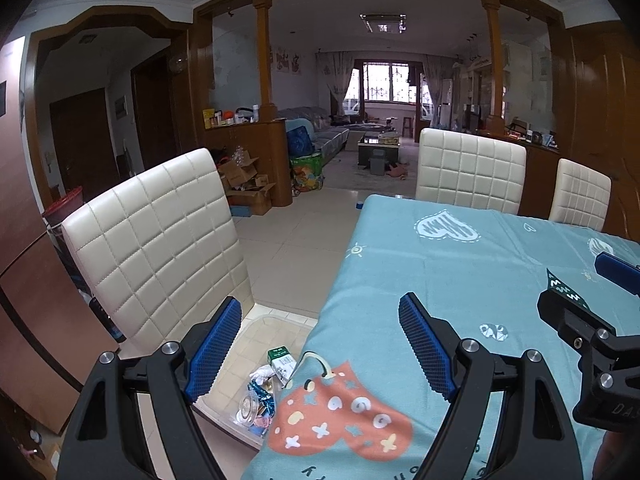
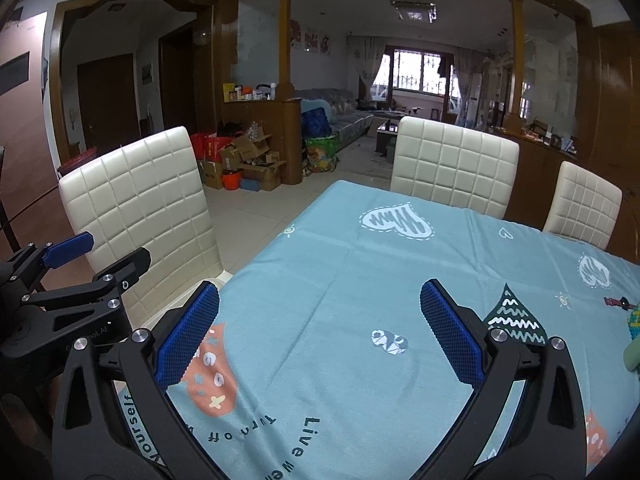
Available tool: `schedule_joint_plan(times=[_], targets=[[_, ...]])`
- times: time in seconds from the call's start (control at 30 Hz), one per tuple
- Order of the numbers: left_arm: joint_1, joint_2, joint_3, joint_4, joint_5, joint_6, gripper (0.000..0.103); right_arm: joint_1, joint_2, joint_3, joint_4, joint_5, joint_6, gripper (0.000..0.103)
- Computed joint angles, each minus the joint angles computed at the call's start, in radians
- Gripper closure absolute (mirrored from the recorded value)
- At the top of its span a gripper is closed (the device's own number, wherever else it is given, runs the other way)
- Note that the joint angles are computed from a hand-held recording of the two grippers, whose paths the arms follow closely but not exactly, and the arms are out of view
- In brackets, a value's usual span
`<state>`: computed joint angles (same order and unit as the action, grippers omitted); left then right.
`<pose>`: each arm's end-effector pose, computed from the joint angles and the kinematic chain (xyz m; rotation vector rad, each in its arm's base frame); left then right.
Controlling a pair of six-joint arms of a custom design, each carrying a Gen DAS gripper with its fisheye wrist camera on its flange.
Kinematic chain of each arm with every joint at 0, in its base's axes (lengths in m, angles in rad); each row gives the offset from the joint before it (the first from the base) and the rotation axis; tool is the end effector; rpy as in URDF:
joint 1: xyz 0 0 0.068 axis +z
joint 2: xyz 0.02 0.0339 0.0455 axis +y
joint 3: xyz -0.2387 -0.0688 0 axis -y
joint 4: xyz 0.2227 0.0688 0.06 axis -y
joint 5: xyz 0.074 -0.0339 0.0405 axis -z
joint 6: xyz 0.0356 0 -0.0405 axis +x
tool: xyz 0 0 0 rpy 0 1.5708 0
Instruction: Collect trash
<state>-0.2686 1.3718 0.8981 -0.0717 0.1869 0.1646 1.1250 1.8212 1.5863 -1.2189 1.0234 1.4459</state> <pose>0.2793 -0.0837 0.2428 0.5631 2.0401 -0.2596 0.1656 0.2761 0.2594 0.4076 2.0820 -0.2160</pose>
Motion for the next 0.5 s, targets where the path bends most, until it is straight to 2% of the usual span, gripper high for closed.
schedule_joint_plan(times=[0.17, 0.5], targets=[[-0.047, -0.024, -0.009, -0.005, -0.026, 0.002, 0.024, 0.009, -0.046, -0.053, -0.029, 0.009, 0.071, 0.004], [-0.099, -0.039, -0.022, 0.01, -0.06, -0.006, 0.024, -0.004, -0.101, -0.127, -0.001, -0.004, 0.103, 0.004]])
